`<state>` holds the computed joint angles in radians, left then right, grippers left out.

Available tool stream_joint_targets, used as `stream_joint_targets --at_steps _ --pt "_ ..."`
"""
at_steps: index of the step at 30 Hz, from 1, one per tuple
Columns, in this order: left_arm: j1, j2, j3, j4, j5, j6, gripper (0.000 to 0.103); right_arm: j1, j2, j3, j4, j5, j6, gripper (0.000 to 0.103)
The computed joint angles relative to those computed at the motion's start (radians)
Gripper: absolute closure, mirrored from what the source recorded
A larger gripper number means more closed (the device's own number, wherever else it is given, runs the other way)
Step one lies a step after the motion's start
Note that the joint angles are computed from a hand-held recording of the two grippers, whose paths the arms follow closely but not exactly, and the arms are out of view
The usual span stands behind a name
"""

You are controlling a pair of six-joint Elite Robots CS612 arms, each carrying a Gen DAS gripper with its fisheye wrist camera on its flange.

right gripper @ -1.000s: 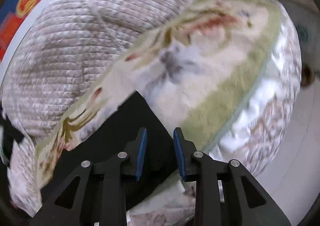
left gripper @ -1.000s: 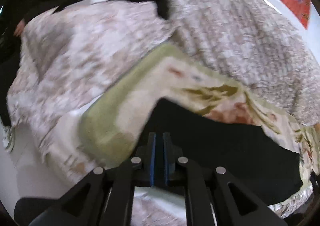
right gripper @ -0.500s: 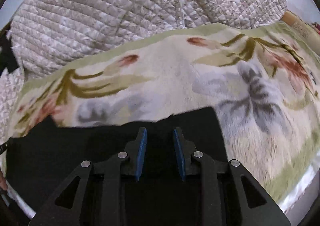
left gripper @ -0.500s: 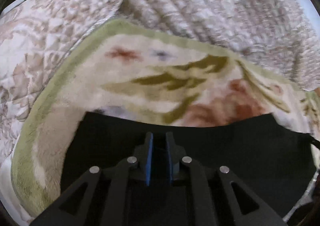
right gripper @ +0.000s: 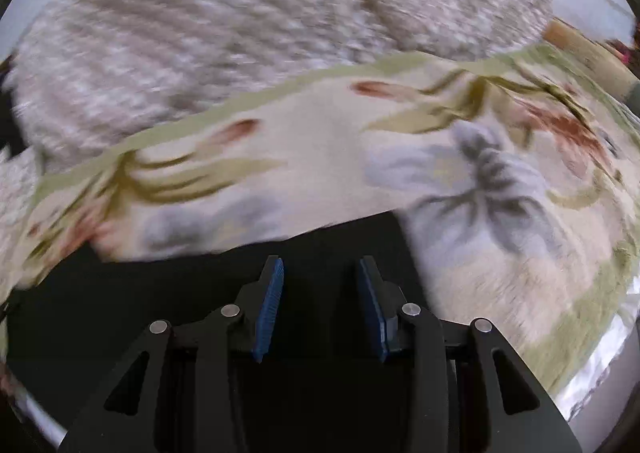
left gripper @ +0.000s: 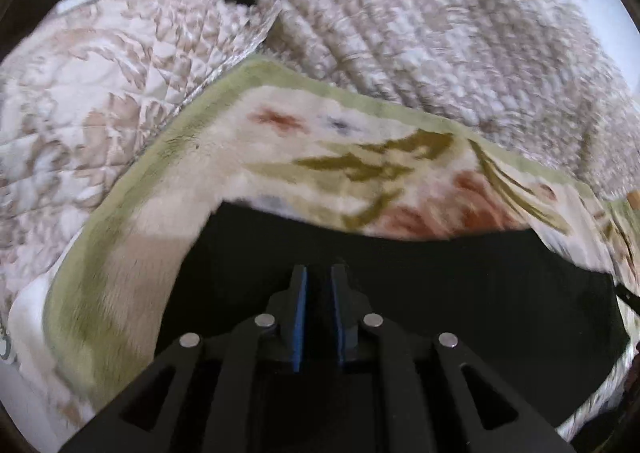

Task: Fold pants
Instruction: 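Open both grippers and release the folded pants onto the blanket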

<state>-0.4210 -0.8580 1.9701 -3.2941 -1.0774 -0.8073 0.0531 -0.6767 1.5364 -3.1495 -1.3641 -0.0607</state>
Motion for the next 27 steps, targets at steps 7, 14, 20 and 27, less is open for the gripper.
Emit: stream_joint_targets --at_steps 7,14,20,27 --pt "-0.092 -0.004 0.071 -0.09 0.019 0.024 0.074 0.069 -0.045 0.164 -0.112 0.132 -0.168 0.054" --pt "-0.121 -0.014 0.101 -0.068 0.036 0.0 0.072 0.099 -0.053 0.205 -0.133 0.111 -0.254 0.052" --pt "-0.124 -0.007 0.096 -0.064 0.012 0.016 0.068 0.102 -0.059 0.215 -0.119 0.09 -0.246 0.052" --pt "-0.132 0.001 0.045 -0.065 -0.01 0.074 0.068 0.095 -0.062 0.21 -0.115 0.129 -0.213 0.052"
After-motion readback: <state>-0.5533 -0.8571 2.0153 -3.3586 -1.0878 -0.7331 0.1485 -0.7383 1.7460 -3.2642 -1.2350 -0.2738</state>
